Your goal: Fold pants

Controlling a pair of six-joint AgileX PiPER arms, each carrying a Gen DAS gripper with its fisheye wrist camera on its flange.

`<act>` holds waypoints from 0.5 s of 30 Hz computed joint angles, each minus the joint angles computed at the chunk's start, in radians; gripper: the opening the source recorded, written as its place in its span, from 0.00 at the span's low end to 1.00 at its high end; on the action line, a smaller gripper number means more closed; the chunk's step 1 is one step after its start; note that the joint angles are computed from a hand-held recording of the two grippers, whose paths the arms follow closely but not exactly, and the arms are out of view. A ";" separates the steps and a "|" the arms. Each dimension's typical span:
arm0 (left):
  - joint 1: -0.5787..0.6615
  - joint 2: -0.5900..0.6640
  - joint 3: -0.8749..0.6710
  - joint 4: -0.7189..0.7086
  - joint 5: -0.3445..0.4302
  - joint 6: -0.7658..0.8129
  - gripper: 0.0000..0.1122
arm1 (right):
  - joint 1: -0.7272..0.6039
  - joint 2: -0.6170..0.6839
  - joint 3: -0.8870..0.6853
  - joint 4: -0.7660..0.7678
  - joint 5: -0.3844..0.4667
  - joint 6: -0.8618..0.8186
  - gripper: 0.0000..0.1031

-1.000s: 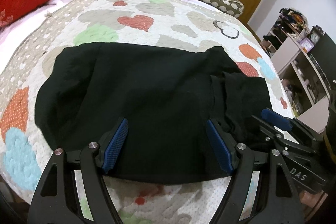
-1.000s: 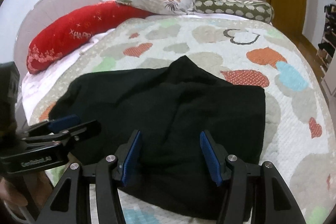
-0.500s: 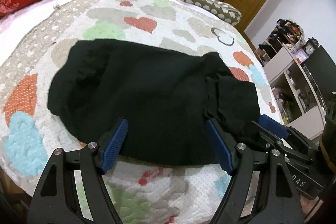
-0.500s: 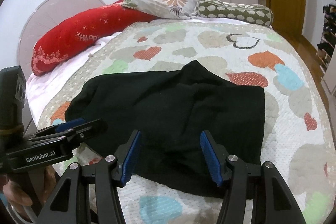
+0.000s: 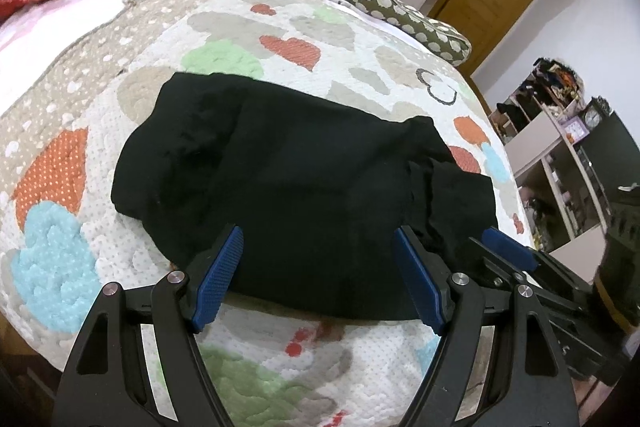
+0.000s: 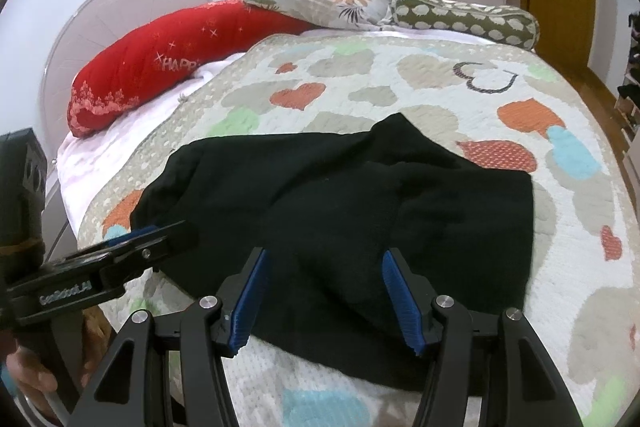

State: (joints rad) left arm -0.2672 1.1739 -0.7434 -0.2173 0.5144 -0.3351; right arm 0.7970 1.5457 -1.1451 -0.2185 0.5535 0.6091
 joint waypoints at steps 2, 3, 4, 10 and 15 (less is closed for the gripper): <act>0.054 0.000 0.009 -0.117 0.011 0.121 0.69 | -0.007 0.025 -0.026 0.034 -0.009 -0.037 0.56; 0.080 -0.004 0.016 -0.170 0.014 0.175 0.69 | -0.007 0.036 -0.037 0.043 -0.011 -0.046 0.56; 0.105 -0.008 0.022 -0.215 0.019 0.221 0.69 | -0.008 0.055 -0.057 0.061 -0.010 -0.066 0.56; 0.161 -0.014 0.024 -0.257 0.050 0.291 0.69 | -0.002 0.126 -0.132 0.136 -0.007 -0.146 0.56; 0.188 -0.042 0.030 -0.296 0.073 0.341 0.69 | 0.007 0.162 -0.176 0.167 0.001 -0.187 0.57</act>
State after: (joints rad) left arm -0.0794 1.1320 -0.7138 -0.5133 0.5871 0.0056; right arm 0.8042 1.7082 -1.3206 -0.0514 0.5544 0.4216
